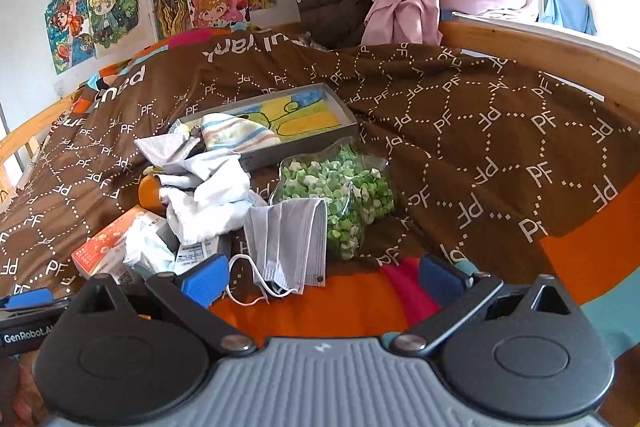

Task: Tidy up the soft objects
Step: 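Grasp the blue-white wipes packet with the left tool while the right tool grasps the grey face mask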

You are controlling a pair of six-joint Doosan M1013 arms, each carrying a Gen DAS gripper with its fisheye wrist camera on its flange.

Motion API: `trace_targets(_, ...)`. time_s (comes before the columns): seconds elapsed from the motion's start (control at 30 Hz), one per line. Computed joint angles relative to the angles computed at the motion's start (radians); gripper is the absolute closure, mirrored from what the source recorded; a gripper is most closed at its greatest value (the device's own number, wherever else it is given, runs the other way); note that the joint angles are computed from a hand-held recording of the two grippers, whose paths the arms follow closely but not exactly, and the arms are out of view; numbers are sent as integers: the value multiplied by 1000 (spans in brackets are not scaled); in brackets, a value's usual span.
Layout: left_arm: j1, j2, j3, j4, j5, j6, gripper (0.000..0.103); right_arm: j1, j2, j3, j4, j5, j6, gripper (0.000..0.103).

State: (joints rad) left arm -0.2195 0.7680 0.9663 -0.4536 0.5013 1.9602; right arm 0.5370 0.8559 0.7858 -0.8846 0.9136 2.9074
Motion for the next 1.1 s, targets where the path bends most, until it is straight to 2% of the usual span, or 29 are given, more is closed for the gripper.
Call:
trace_targets(0.13,-5,11,-12,28,-1,-26,1,-4,17,-29,32,14,-32,0)
trace_targets(0.43,-17,56,-76,146,15,-178,1,-18,44,-78,109,20,-71,0)
trace_targets(0.6,-23,72,-95,169,25,-191,1,-25,56,-97,121,32,-59,0)
trace_targets(0.73,-30,70,-82,159,-18,-153,1,-34,71,-121,126,26,-55,0)
trace_targets(0.97,-47,66,-51,195,-144,-68,1,-54,112,-177,172,13,-55,0)
trace_targets(1.1,-51,75,-58,229,-185,-79,1,-61,129,-201,197,1,-63,0)
